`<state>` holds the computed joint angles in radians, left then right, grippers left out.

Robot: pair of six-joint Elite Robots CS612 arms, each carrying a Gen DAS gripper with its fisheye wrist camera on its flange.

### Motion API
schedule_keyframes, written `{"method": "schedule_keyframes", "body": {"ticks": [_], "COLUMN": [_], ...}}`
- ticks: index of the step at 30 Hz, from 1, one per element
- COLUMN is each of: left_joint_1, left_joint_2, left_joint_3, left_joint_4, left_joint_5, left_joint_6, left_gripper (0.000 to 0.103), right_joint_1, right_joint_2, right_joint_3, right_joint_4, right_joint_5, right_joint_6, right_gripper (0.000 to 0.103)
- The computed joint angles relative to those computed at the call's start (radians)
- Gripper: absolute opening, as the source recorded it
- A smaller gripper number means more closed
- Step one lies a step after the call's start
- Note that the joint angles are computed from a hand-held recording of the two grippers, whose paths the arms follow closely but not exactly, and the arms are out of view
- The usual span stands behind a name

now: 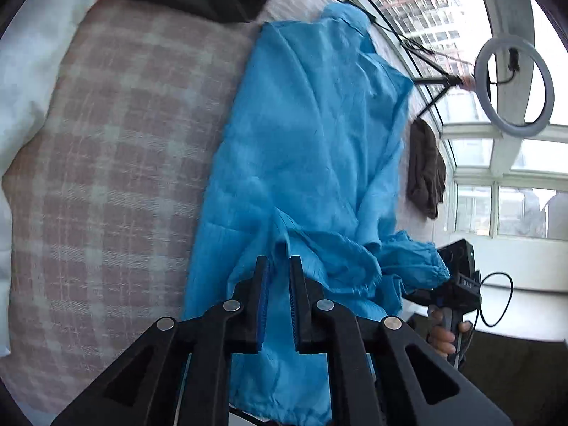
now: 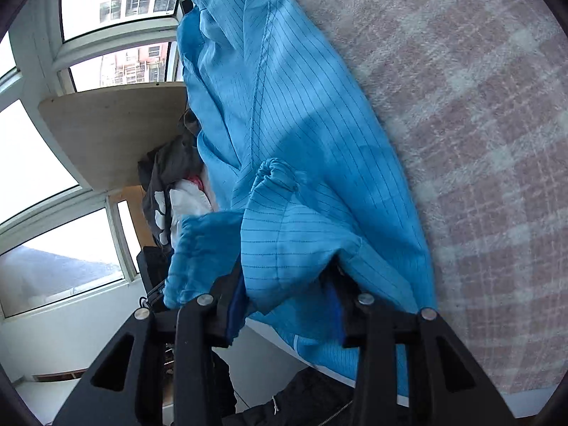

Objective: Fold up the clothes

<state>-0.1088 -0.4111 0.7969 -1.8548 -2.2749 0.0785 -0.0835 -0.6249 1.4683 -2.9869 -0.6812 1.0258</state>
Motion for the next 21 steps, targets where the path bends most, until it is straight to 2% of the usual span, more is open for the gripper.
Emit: {"method": "schedule_keyframes", "body": {"ticks": [2,6,10,12,14,17,20,21], "left_joint_1": [-0.006,-0.007,0.001,0.009,0.015,0.019,0.023,0.026], "left_joint_2": [-0.023,-0.073,-0.119,-0.136,-0.150,-0.156,-0.157,-0.155], "left_joint_3": [0.014,0.067,0.120,0.153,0.187,0.226,0.256,0.259], "left_joint_4": [-0.001,-0.078,-0.142,-0.146,-0.147,-0.109,-0.110,-0.113], "left_joint_5": [0.022,0.061,0.107,0.125,0.147,0.156,0.154,0.141], "left_joint_6": [0.069,0.131,0.188,0.209,0.225,0.240,0.228,0.219], "left_gripper": [0.025,0.027,0.027,0.027,0.027,0.027,0.027,0.027], "right_joint_1": [0.004,0.017,0.013,0.024,0.045,0.092,0.143,0.156], "right_joint_2": [-0.021,-0.082,-0.122,-0.158,-0.186,-0.154,-0.071,-0.034], "right_joint_3": [0.007,0.042,0.081,0.088,0.075,-0.001,-0.135,-0.191], "right_joint_4": [0.034,0.077,0.058,0.136,0.266,0.439,0.617,0.656], "right_joint_5": [0.010,-0.053,-0.064,-0.116,-0.163,-0.147,-0.170,-0.175], "right_joint_6": [-0.087,-0.219,-0.249,-0.371,-0.543,-0.715,-0.856,-0.877], "right_gripper": [0.039,0.046,0.047,0.047,0.047,0.047,0.047,0.047]}}
